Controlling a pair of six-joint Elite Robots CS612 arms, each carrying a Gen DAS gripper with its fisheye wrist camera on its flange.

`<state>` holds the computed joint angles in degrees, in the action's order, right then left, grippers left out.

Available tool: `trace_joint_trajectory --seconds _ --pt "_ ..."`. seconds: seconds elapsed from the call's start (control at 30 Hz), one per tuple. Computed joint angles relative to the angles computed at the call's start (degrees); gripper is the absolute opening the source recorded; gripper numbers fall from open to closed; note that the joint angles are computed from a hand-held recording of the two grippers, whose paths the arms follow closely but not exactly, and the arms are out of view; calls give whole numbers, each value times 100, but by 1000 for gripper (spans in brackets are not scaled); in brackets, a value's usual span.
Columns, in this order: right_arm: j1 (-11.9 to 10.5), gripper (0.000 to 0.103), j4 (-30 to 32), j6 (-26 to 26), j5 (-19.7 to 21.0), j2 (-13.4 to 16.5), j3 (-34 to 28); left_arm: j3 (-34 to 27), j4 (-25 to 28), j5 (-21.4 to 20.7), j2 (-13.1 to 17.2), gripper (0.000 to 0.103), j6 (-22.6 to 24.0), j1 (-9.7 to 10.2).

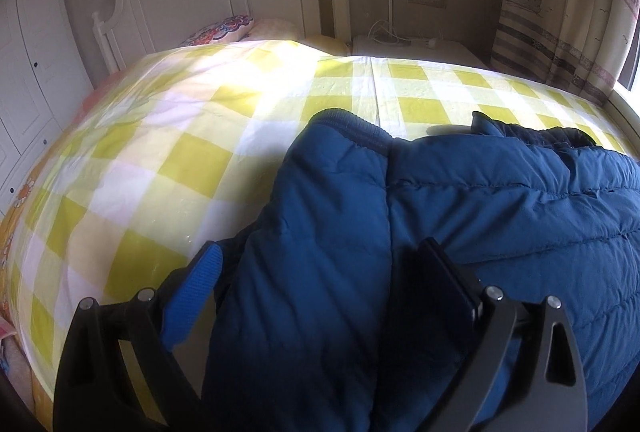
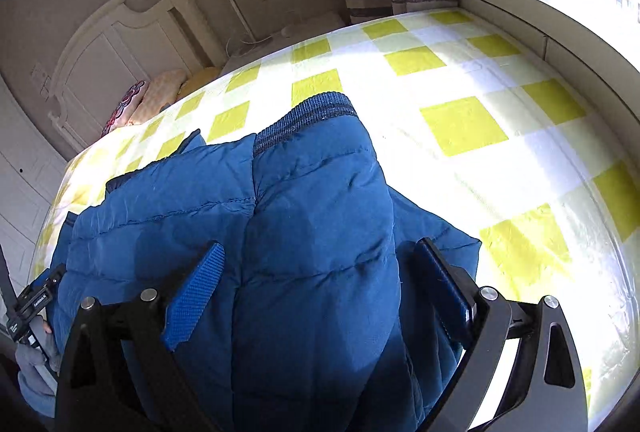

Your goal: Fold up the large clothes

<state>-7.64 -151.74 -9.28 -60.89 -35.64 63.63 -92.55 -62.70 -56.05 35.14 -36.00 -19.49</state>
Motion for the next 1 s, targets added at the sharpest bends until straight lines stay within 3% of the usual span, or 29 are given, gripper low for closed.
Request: trace_joint_trajectory --seconds 0.33,0.43,0.5,0.6,0.67,0.73,0.8,0.87,1.0 --pt "-6 91 -331 139 15 -62 163 -44 -127 -110 32 98 -134 36" --pt "57 91 -1109 279 -504 -262 525 -18 -27 87 3 98 -105 -15" --pt "90 91 -1800 185 -506 -476 913 -41 141 407 -21 96 -106 -111" --pt "167 91 -2343 -443 27 -823 1453 -240 -232 243 34 96 155 -266" --pt "311 92 -2224 -1371 228 -999 1705 -293 -558 115 66 97 258 -388" --pt "507 92 -1862 -2338 103 -1083 1849 -220 -726 8 75 97 397 -484" --pt "719 92 -1812 -2873 -459 -1021 1914 -42 -616 177 75 97 596 -582" --pt "750 92 -2056 -2826 -468 -894 1926 46 -582 523 133 97 783 -667" --pt "677 94 -1738 -2650 -199 -835 1788 78 -572 362 127 98 688 -619"
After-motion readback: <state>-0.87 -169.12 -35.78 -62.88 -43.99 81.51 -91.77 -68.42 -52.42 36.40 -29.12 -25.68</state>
